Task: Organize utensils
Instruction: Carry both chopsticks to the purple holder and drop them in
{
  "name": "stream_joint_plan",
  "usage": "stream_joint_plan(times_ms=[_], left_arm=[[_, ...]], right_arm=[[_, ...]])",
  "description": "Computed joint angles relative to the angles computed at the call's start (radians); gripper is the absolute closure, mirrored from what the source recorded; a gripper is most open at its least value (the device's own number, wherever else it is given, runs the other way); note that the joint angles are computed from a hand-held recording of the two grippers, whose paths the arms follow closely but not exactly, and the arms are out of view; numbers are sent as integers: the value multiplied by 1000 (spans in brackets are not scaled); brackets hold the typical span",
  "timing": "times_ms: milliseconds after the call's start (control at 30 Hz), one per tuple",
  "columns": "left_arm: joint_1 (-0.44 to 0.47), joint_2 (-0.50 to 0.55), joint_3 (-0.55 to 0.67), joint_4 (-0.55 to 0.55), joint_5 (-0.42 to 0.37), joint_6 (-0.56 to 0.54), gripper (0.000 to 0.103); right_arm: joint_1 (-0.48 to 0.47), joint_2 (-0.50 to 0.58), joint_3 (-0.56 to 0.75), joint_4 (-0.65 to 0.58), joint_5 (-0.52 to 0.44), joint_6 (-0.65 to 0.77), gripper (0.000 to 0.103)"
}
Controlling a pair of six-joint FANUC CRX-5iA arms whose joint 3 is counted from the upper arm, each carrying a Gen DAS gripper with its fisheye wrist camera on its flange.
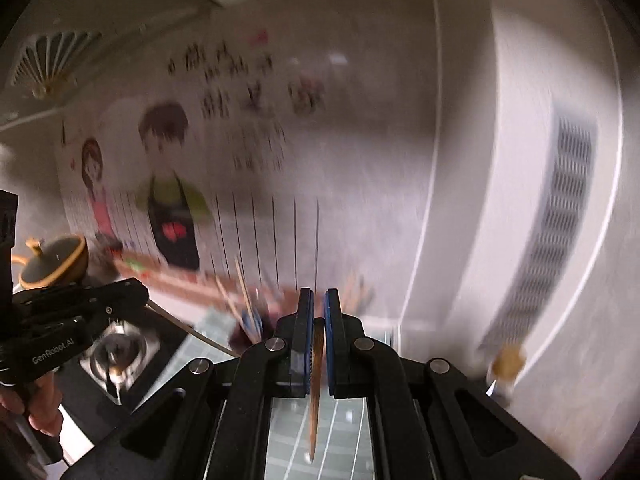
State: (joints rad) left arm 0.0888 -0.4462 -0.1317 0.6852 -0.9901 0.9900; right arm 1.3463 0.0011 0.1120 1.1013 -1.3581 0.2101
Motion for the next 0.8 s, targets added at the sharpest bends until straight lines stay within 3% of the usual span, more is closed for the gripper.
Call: stream_joint_plan(times_ms=[233, 800], left_arm=[[1, 164, 249, -128, -111, 93, 97], [-88, 440, 351, -266, -147, 218, 97]], right_arm=[[-90, 109, 217, 26, 42, 138, 98], [-318, 230, 262, -238, 215, 230, 98]])
